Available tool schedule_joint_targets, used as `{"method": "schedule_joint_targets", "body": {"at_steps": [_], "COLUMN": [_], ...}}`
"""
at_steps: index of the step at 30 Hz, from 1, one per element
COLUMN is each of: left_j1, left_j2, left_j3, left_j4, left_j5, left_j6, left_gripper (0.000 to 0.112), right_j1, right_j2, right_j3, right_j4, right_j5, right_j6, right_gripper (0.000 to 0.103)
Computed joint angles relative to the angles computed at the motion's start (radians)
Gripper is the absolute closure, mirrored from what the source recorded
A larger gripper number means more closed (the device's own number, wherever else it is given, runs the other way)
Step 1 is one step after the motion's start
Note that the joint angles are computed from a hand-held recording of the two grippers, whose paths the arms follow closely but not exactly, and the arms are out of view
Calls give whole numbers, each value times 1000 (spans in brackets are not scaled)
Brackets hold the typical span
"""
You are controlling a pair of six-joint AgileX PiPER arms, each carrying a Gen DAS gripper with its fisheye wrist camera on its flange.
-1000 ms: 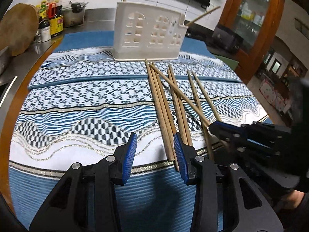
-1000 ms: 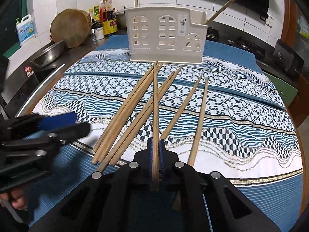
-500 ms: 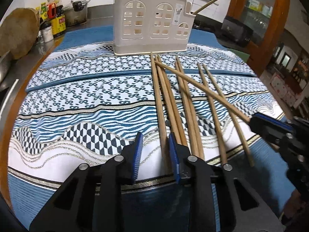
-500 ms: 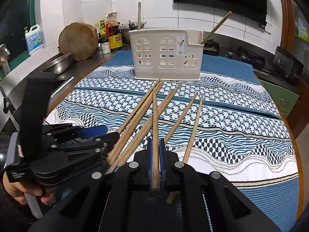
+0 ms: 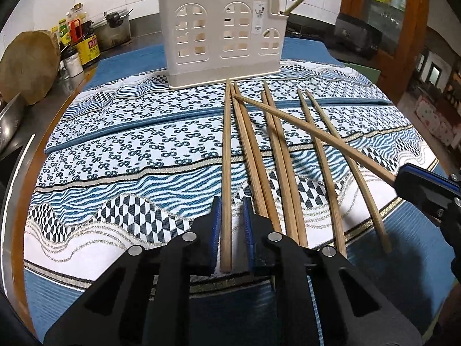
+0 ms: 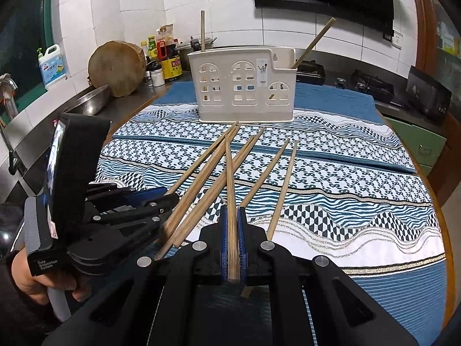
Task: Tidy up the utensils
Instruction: 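Close the right gripper on a chopstick while the left gripper grasps another, then lift both held chopsticks and lower them into the white holder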
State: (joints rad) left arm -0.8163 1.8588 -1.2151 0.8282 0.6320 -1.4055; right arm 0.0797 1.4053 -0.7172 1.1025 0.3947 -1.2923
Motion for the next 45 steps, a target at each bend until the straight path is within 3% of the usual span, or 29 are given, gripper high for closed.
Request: {"method": "schedule_joint_targets", "body": {"at_steps": [3, 9, 19, 27, 35, 45], "left_j1": [10, 15, 0, 42, 109, 171], "left_j2": [-14, -75, -252, -308, -299, -271], "left_j3": [22, 82, 141, 82, -39, -190], "left_j4": [5, 50, 189, 192, 65, -88], "left_j5": [-23, -60, -31, -24, -38, 1], "left_j6": [-15, -70, -167, -88, 150, 417], "left_gripper": [106, 107, 107, 107, 107, 107], "right_j1": [-18, -68, -126, -91, -65, 26], "right_j2": [-15, -57, -66, 38, 173, 461], "right_j3": [-4, -41, -247, -538, -871, -1473], "right_j4": [-2, -40, -158, -339, -469, -707], "right_j5": [18, 76, 230, 365, 478, 559], "right_j6": [-2, 22, 151, 331, 500, 783], "right_gripper": [96, 96, 96, 96, 96, 96]}}
